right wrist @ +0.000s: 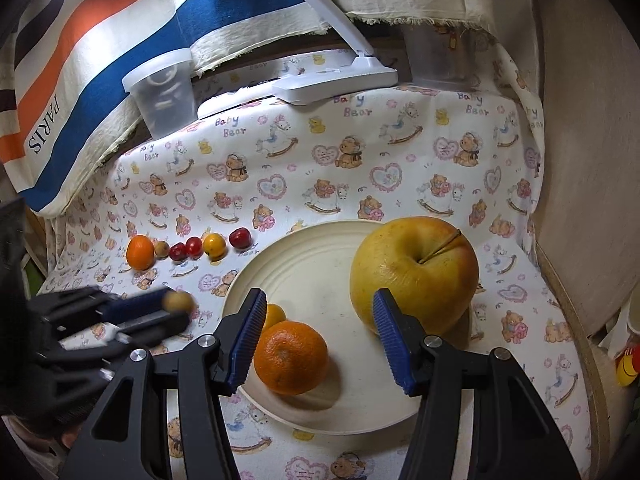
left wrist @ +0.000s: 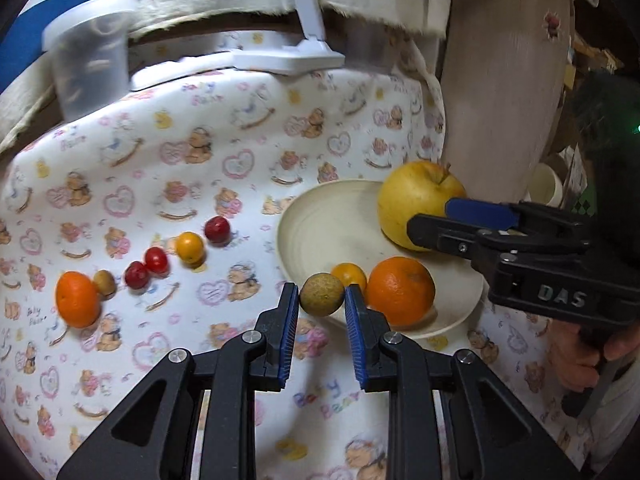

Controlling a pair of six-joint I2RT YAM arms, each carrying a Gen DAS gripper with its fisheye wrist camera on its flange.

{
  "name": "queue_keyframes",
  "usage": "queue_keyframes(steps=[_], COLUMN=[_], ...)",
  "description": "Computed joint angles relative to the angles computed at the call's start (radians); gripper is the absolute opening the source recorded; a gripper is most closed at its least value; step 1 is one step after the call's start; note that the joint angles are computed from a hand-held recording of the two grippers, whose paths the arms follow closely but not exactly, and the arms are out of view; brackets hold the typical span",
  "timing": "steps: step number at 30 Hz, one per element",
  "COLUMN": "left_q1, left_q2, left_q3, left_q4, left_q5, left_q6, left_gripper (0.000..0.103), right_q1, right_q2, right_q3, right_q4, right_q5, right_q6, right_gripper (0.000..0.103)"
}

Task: Organize fruits
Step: 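Lower the olive-brown fruit onto the white plate and open the left tool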

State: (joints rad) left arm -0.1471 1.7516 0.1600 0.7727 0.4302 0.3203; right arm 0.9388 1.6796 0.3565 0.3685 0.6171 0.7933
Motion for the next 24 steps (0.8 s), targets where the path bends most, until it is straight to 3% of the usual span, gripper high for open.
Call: queue_keyframes(steps=[3, 9, 14, 19, 24], left_q1=[-0.065, -0.136, -0.133, -0.125, -0.105], left_q2=[0.039, 0.044, 0.019, 0.044, 0.056], left_q3=[-0.012, -0.012, 0.021, 0.022, -0.005], left_q4=[0.074, 0.104, 0.059, 0.083, 0.137], left_q5=[-0.050, -0.140, -0.132, -0.132, -0.130], left_q6=[-0.033, -0.052, -0.079, -0.090, -0.093], left_gripper=[0.023, 0.023, 0.023, 0.023, 0.040], right_q1=[0.009, 0.016, 0.009, -0.007, -0.006], right_q2=[0.001, -0.011, -0.053, -0.034, -0.024], right_q3=[0.000, -0.005, -0.032, -0.011, -0.007], right_q4=[0.000, -0.006, -0.007, -0.056, -0.061], right_q5=[0.006, 0.028, 0.057, 0.084, 0.098], right_q6=[0.007, 0.029, 0.044, 0.057, 0.058], right_gripper=[0.058, 0.058, 0.058, 0.058, 0.061])
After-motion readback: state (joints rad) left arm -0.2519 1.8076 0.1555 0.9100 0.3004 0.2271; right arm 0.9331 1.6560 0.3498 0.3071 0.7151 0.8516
